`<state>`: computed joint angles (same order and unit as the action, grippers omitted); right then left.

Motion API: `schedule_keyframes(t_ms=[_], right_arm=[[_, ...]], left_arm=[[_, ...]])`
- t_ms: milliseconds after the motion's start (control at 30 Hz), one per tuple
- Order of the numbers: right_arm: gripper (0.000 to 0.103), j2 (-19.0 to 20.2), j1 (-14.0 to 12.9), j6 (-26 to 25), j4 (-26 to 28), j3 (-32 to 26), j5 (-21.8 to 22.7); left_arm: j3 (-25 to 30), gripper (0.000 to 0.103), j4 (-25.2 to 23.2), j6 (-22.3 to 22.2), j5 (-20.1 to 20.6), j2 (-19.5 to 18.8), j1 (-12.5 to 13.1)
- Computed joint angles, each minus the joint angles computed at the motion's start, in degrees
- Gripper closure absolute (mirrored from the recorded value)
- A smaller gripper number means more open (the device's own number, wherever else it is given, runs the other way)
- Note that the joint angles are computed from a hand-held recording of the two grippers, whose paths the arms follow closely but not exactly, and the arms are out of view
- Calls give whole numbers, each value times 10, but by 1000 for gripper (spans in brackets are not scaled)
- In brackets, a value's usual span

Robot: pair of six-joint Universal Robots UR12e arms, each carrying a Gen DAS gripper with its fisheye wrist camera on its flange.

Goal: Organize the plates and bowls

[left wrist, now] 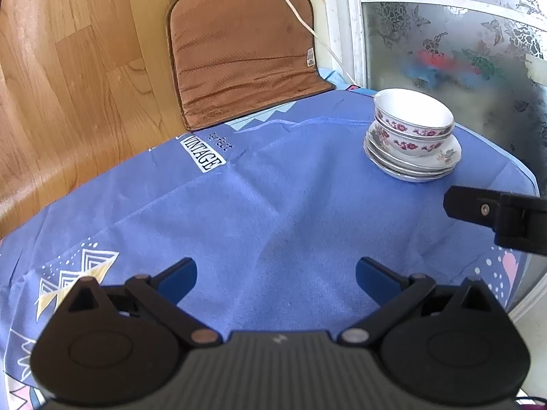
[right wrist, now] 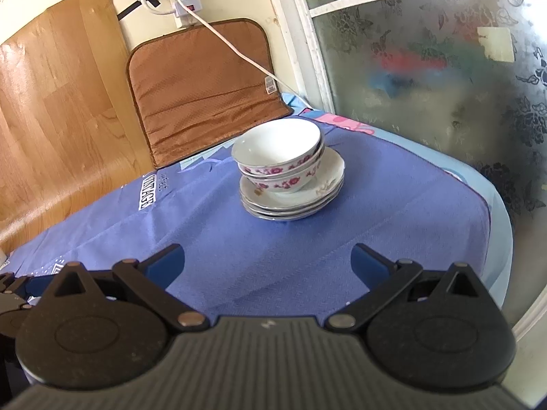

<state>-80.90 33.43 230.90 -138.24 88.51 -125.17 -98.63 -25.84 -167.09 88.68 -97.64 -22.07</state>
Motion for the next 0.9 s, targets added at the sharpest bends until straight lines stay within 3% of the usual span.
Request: schedule_keyframes(t_ms=[900], right_arm=[[0,-2,-5,16,0,5,9]], left_arm=[[7,0,-18,4,-8,-5,-1]])
